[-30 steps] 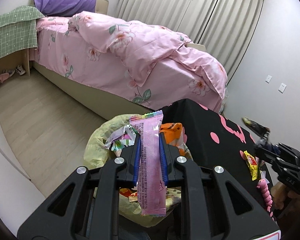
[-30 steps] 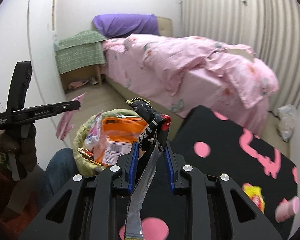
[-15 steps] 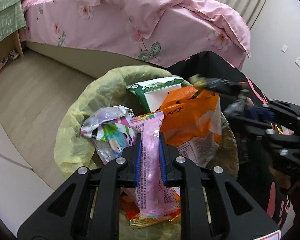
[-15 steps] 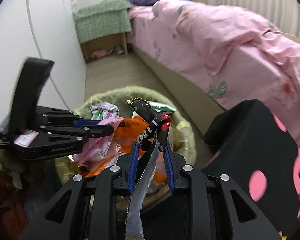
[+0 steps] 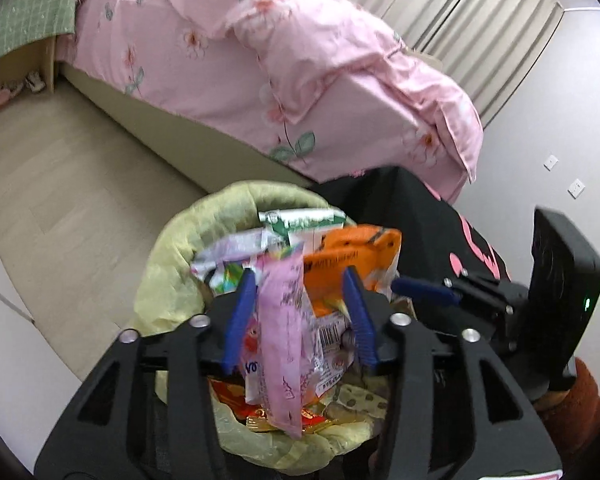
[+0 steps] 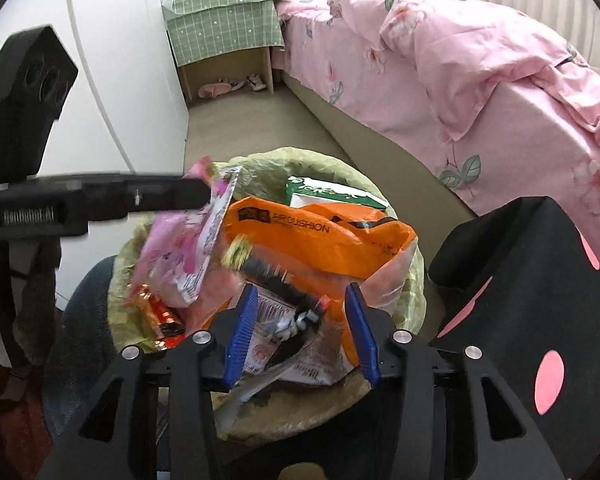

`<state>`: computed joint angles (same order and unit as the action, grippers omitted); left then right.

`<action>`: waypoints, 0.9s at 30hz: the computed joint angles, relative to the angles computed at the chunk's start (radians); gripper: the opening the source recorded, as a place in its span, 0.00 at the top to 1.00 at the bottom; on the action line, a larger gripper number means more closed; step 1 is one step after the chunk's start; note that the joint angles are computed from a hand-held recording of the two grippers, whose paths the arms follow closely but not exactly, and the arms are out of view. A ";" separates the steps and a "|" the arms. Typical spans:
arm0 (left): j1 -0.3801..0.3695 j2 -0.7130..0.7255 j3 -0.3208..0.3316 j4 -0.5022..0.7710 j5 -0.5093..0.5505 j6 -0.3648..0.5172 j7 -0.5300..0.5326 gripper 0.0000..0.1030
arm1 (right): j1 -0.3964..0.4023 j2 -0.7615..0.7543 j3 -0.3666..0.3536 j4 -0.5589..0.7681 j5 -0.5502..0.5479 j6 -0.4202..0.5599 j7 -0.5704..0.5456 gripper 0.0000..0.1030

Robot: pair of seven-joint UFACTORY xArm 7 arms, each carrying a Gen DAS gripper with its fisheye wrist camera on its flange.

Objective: Collect trash
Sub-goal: 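Open both tools to drop the wrappers into the wastebasket, then grasp the yellow Nabati wafer wrapper and silver foil with the left tool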

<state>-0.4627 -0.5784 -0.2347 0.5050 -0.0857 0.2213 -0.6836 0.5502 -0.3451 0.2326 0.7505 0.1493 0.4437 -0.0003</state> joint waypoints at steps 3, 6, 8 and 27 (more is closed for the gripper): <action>0.058 -0.045 -0.053 0.017 0.036 0.042 -0.048 0.46 | -0.010 -0.072 0.017 -0.037 -0.025 0.000 0.029 0.48; 0.107 -0.087 -0.098 0.037 0.081 0.086 -0.095 0.45 | -0.040 -0.183 0.034 -0.091 -0.061 0.013 0.097 0.48; 0.121 -0.111 -0.106 0.040 0.101 0.095 -0.114 0.44 | -0.049 -0.277 0.023 -0.137 -0.065 0.034 0.133 0.48; -0.164 0.389 -0.185 0.430 0.147 -0.031 0.071 0.44 | -0.402 -1.516 -0.190 -0.439 -0.252 0.920 0.168 0.48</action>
